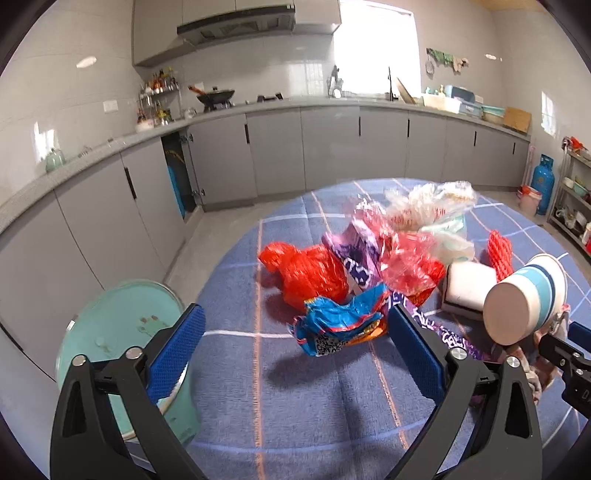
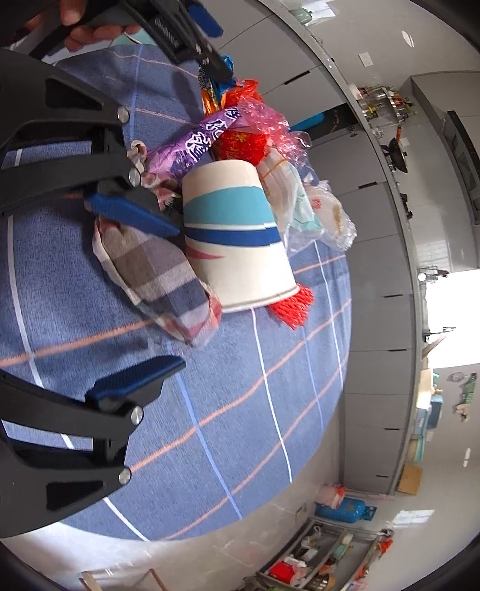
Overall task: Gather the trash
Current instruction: 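Grasp the blue snack wrapper with the left tool while the right tool grasps the plaid cloth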
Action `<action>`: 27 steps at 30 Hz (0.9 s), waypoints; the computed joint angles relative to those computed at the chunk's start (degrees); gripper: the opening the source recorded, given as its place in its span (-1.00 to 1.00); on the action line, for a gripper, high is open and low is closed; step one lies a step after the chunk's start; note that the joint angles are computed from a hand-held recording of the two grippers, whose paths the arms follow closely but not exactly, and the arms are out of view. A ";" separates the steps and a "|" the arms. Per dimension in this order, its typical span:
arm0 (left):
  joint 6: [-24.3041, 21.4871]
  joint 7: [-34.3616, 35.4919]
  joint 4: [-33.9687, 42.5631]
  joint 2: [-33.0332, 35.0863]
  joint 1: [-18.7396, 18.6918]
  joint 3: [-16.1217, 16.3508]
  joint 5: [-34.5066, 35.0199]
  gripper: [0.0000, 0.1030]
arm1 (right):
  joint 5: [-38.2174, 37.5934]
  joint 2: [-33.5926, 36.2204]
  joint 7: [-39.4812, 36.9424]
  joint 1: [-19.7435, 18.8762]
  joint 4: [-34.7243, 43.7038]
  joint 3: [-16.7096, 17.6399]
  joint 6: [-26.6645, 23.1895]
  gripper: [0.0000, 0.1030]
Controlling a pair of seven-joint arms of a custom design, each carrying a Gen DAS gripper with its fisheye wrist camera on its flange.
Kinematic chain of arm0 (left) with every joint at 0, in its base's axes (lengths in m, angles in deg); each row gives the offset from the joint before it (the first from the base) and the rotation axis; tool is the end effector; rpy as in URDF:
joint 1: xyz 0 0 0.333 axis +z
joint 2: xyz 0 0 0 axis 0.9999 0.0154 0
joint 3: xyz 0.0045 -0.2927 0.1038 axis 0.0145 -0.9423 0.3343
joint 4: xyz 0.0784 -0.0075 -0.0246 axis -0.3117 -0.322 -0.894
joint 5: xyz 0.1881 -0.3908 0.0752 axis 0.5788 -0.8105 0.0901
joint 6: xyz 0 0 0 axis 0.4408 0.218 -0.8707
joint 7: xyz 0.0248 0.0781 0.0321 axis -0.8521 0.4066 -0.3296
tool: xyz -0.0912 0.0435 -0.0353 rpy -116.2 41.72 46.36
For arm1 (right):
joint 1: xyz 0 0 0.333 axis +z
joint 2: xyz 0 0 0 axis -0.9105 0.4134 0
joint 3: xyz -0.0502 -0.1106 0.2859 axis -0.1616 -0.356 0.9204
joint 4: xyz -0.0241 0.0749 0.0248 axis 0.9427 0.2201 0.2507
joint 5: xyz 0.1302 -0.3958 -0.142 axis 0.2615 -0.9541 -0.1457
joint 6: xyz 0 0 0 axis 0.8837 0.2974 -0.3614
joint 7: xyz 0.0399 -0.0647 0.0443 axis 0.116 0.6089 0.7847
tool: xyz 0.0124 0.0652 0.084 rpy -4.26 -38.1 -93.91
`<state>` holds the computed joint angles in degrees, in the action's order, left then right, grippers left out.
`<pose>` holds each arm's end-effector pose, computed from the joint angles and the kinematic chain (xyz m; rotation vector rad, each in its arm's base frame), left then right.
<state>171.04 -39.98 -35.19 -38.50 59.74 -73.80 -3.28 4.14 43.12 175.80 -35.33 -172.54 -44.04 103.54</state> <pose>0.6934 -0.4151 0.4952 -1.6470 1.6025 -0.7490 0.6646 0.3492 0.4812 -1.6335 1.8023 -0.6305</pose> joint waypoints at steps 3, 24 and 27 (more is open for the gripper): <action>0.51 2.40 2.06 1.81 0.80 -0.77 -2.30 0.61 | 2.09 0.74 -1.91 -0.58 0.81 0.78 -0.17 -0.22; 14.06 -4.15 -7.28 -4.19 0.15 1.42 0.18 -0.48 | -2.70 -1.35 2.58 1.07 0.52 -0.81 -1.01 -0.84; 16.45 -7.93 -9.34 -6.07 -0.36 2.09 5.61 -0.48 | -4.68 -1.62 4.10 1.12 1.29 -0.68 -3.51 -0.85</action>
<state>187.49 -47.91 -44.53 -44.57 59.38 -71.71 2.32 -0.53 41.50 179.90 -34.22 -171.25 -44.72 100.03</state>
